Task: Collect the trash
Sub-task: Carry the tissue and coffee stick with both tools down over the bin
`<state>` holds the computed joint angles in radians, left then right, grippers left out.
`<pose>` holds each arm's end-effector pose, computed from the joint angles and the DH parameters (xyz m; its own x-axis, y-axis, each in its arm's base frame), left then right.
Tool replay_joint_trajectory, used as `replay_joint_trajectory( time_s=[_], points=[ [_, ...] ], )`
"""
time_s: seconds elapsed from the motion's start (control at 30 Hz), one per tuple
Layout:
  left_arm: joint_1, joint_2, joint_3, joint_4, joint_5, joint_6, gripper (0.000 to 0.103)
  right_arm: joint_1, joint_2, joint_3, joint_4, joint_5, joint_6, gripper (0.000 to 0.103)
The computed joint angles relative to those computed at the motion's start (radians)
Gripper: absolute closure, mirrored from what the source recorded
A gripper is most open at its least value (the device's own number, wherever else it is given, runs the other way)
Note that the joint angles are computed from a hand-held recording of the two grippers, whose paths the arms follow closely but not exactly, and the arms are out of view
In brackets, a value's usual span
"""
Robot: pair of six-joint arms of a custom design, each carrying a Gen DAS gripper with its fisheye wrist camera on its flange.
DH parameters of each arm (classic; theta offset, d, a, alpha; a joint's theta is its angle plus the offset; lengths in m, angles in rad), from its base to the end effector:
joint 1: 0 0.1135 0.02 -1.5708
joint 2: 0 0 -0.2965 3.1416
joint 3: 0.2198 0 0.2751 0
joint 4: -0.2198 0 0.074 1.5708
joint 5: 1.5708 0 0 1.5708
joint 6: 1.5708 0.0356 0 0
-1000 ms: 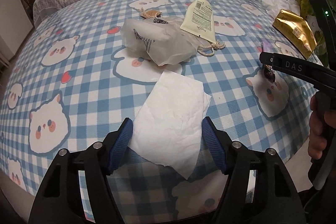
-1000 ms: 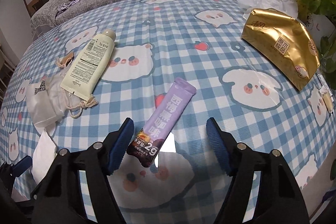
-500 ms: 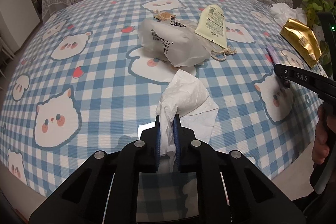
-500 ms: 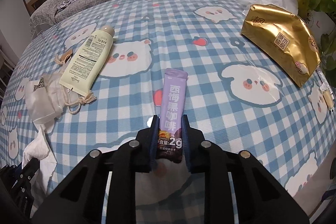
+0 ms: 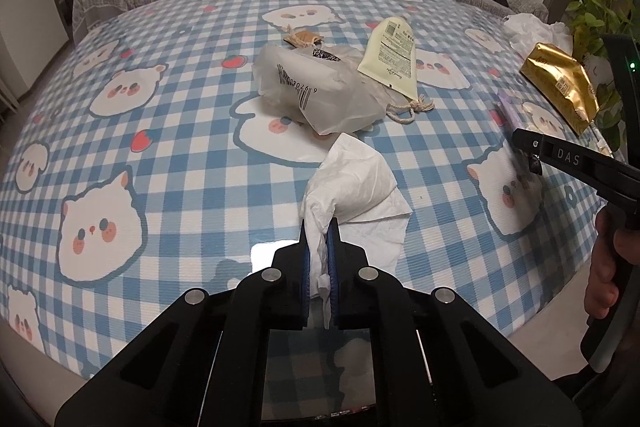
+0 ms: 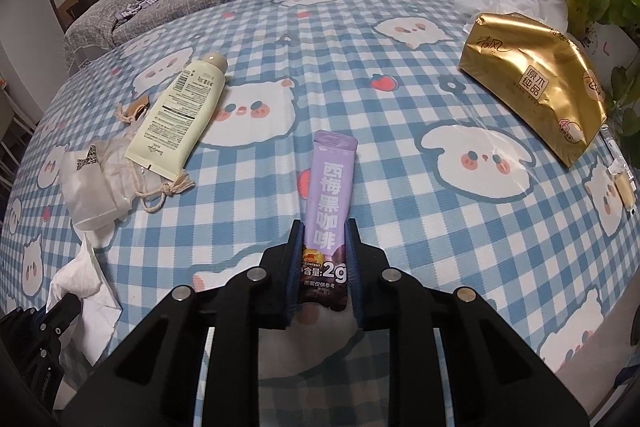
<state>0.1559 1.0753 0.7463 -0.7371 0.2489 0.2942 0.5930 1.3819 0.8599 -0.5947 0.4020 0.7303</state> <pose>0.2038 0.0232 0.2494 -0.8371 0.1529 -0.5253 0.2194 0.9734 -0.0661 0.2348 0.1415 0.2269 -0.8033 0.1990 -0.5613 0.2200 0.9750 0.0307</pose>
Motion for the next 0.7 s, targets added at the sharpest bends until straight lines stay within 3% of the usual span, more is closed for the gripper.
replay_joint_trajectory(
  time_s=[0.7],
  points=[
    [0.042, -0.132, -0.002, -0.11, 0.032, 0.006, 0.097, 0.159, -0.116, -0.005, -0.13, 0.087, 0.102, 0.083]
  ],
)
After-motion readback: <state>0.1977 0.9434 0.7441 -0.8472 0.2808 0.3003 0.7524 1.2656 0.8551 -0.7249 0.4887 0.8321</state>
